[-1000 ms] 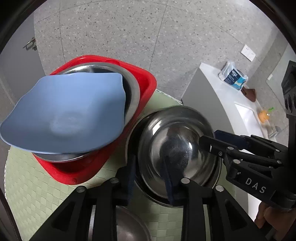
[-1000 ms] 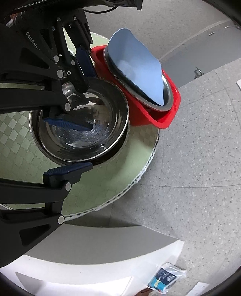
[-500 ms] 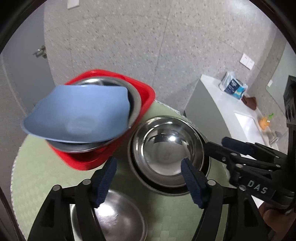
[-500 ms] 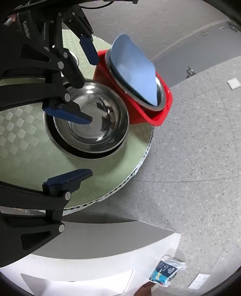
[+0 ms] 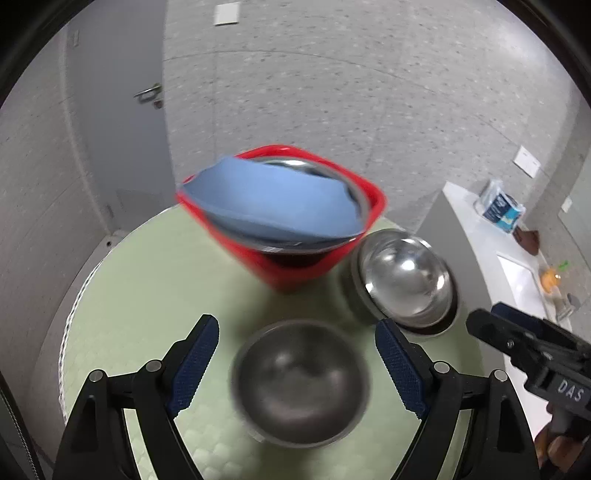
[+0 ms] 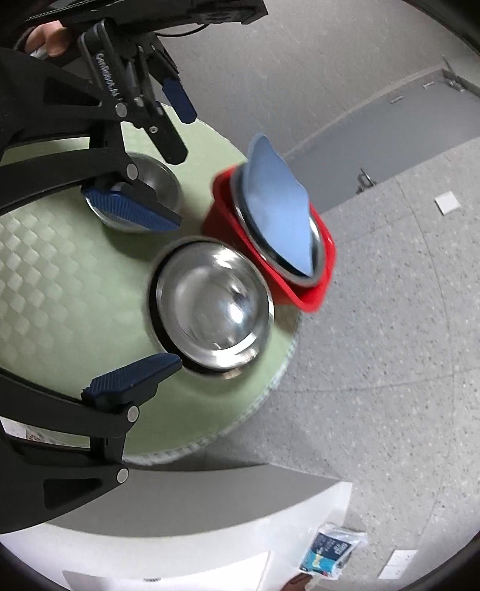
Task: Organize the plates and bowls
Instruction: 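Move both grippers to the upturned steel bowl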
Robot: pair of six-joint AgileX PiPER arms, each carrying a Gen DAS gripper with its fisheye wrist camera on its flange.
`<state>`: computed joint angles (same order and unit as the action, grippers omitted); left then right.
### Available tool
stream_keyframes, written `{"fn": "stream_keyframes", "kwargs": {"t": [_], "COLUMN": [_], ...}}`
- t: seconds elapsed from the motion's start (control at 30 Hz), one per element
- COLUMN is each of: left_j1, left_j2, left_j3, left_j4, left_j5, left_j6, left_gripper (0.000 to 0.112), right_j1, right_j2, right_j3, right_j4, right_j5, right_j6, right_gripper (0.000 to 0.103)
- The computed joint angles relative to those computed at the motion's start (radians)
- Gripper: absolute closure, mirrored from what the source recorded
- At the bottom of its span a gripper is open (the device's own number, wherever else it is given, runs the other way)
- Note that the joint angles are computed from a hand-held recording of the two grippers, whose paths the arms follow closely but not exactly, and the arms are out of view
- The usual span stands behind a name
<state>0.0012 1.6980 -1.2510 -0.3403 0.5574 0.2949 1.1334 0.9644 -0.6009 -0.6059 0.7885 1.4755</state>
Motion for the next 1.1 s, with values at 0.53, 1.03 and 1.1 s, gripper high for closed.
{"fn": "stream_keyframes", "kwargs": {"t": [0.53, 1.03, 1.1], "left_j1": [0.156, 0.154, 0.153], "left_j2": [0.016, 0.164, 0.179], "left_j3": [0.035, -0.053, -0.066], "left_j4": [-0.022, -0.052, -0.065], "left_j5": [0.067, 0.101, 0.113], "left_j6": [0.092, 0.185, 0.204], "left_gripper": [0.029, 0.032, 0.041], "right_j1": [0.122, 0.089, 0.079], "right_j2": [0.302, 0.445, 0.453], "right_j3": [0.009, -0.009, -0.005], "right_j4": [-0.085, -0.089, -0.084], "right_j5": [-0.242, -0.352, -0.377], "right_j6": [0.283, 0.338, 0.334], "right_gripper": [0.033, 0.038, 0.042]}}
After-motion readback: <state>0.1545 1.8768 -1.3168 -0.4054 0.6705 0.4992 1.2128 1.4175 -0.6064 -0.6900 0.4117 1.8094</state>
